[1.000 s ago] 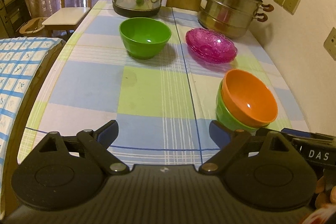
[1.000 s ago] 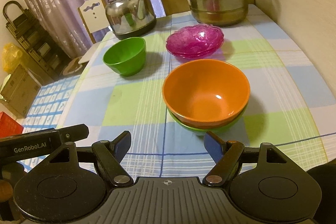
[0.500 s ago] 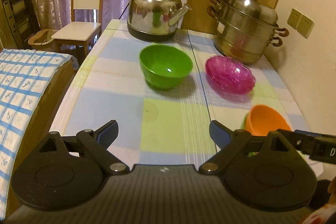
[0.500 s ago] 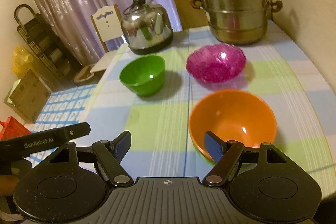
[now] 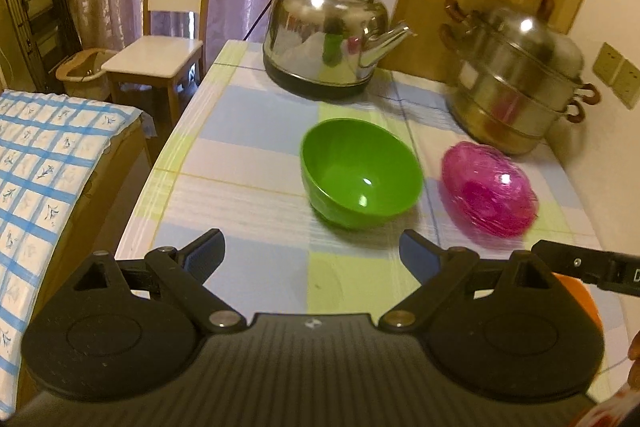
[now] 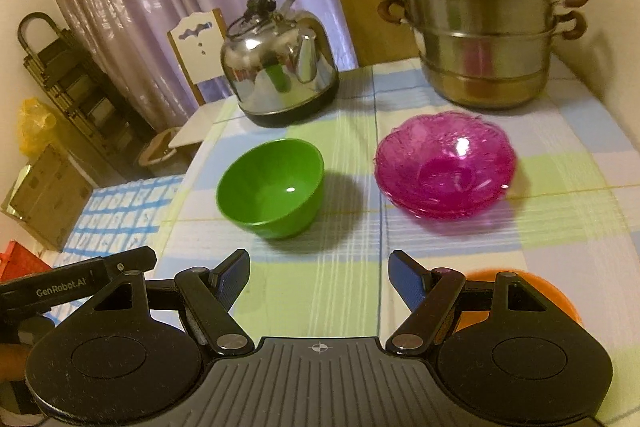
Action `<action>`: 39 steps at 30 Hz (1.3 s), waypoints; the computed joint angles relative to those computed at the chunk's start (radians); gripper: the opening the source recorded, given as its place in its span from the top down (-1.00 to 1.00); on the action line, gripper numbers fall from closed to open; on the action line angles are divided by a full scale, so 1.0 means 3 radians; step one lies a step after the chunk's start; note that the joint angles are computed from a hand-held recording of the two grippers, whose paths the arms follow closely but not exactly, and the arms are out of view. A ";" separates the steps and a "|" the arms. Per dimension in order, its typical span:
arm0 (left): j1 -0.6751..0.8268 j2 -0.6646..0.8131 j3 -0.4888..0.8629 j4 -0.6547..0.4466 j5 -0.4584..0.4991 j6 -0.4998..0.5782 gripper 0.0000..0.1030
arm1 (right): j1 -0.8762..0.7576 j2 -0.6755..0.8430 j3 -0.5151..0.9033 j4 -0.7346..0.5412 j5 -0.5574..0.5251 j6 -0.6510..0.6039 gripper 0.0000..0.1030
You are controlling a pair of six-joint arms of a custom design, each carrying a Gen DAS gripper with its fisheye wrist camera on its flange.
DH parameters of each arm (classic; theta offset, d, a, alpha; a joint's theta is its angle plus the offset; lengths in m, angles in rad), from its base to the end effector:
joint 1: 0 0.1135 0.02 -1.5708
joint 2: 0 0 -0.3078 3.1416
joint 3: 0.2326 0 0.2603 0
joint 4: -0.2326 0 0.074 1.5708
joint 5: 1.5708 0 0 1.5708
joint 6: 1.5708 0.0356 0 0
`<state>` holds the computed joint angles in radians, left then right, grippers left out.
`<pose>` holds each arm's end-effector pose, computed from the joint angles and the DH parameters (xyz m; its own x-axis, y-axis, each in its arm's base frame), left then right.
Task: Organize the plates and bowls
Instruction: 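Move both tools toward the small green bowl by the kettle, then close the left tool on the small green bowl rim while the right tool grips it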
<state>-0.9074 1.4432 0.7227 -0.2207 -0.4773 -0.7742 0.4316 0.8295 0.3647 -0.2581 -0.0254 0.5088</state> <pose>0.1810 -0.2050 0.2114 -0.7287 -0.0761 -0.6806 0.0333 0.9887 -0.1462 0.1337 0.0626 0.2081 -0.7369 0.1968 -0.6467 -0.0876 0.9208 0.3800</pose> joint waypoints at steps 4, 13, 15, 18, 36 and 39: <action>0.0384 0.0302 0.0116 0.0238 0.0279 0.0268 -0.80 | -0.0235 0.0755 0.0044 0.0583 -0.0198 -0.0070 -0.47; 0.0996 0.0971 0.0451 0.0669 0.0791 0.0629 -0.64 | -0.0539 0.2043 0.0404 0.1368 -0.0570 -0.0159 -0.40; 0.1058 0.1099 0.0540 0.0691 0.0838 0.0679 -0.63 | -0.0534 0.2268 0.0529 0.1425 -0.0604 -0.0203 -0.30; 0.1142 0.1297 0.0698 0.0712 0.0937 0.0771 -0.52 | -0.0525 0.2629 0.0738 0.1468 -0.0580 -0.0261 -0.16; 0.1301 0.1905 0.1159 0.0699 0.1237 0.1094 0.78 | -0.0522 0.3519 0.1300 0.1493 -0.0712 -0.0338 0.55; 0.1280 0.1902 0.1157 0.0691 0.1247 0.1109 0.87 | -0.0502 0.3525 0.1317 0.1491 -0.0729 -0.0311 0.69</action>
<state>-0.5232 2.0137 1.0699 -0.0135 -0.1032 -0.4414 0.2811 1.8870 0.7598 0.1892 -0.2442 0.4154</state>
